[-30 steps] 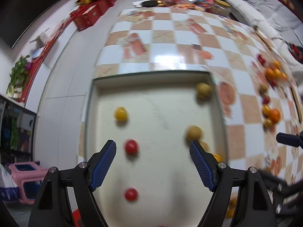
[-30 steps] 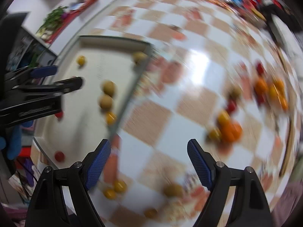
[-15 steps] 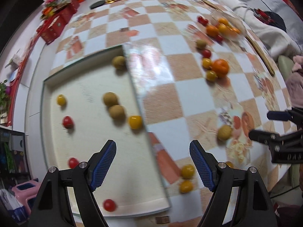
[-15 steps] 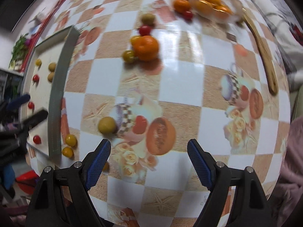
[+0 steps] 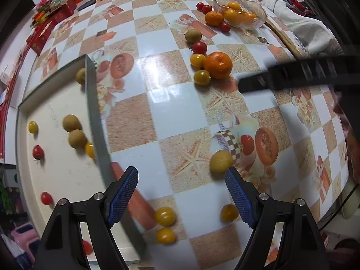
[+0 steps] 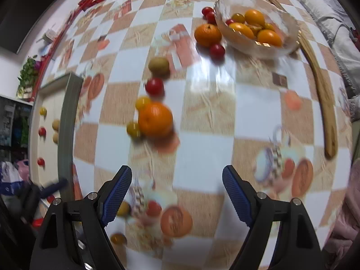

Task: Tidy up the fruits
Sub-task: 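Move both tools back over the remaining fruits on the table, then grasp a tan round fruit with the left tool while the right grasps the mandarin orange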

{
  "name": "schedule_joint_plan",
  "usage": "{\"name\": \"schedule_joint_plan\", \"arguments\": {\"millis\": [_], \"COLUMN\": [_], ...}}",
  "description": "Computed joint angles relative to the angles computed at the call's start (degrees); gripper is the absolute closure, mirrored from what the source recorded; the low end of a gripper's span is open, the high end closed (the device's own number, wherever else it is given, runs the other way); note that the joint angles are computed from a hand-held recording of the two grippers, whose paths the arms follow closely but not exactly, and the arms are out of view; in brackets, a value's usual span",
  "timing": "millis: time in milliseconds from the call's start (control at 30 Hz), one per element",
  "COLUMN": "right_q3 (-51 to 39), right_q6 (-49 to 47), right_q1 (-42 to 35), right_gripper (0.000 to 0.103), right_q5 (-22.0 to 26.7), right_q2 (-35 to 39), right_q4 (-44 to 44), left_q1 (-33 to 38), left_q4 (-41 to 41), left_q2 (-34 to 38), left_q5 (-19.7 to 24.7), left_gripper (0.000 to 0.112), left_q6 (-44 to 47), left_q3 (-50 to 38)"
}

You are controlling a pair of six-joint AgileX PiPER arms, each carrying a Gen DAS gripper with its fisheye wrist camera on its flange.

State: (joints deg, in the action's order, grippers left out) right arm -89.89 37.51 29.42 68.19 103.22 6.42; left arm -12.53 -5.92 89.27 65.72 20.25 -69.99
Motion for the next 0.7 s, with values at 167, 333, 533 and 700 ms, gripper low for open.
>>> {"name": "schedule_joint_plan", "arguments": {"millis": [167, 333, 533, 700], "right_q3": [-3.7, -5.6, -4.3, -4.5], "right_q6": [-3.8, -7.6, -9.5, -9.2], "right_q1": [-2.9, -4.3, -5.1, -4.9], "right_gripper": [0.026, 0.036, 0.053, 0.061], "right_q5": [-2.0, -3.1, -5.8, -6.1], "right_q2": [4.2, 7.2, 7.9, 7.9], "right_q4": [3.7, 7.2, 10.9, 10.7], "left_q1": [-1.4, -2.9, -4.7, -5.8], "left_q4": [0.0, 0.5, 1.2, 3.2], "left_q2": [0.9, 1.5, 3.0, 4.7], "left_q5": [-1.4, -3.0, -3.7, -5.2], "left_gripper": [0.031, 0.031, 0.043, 0.053], "left_q6": [-4.1, -7.5, -10.1, -11.6], "left_q3": [1.6, 2.7, 3.0, 2.0]}}
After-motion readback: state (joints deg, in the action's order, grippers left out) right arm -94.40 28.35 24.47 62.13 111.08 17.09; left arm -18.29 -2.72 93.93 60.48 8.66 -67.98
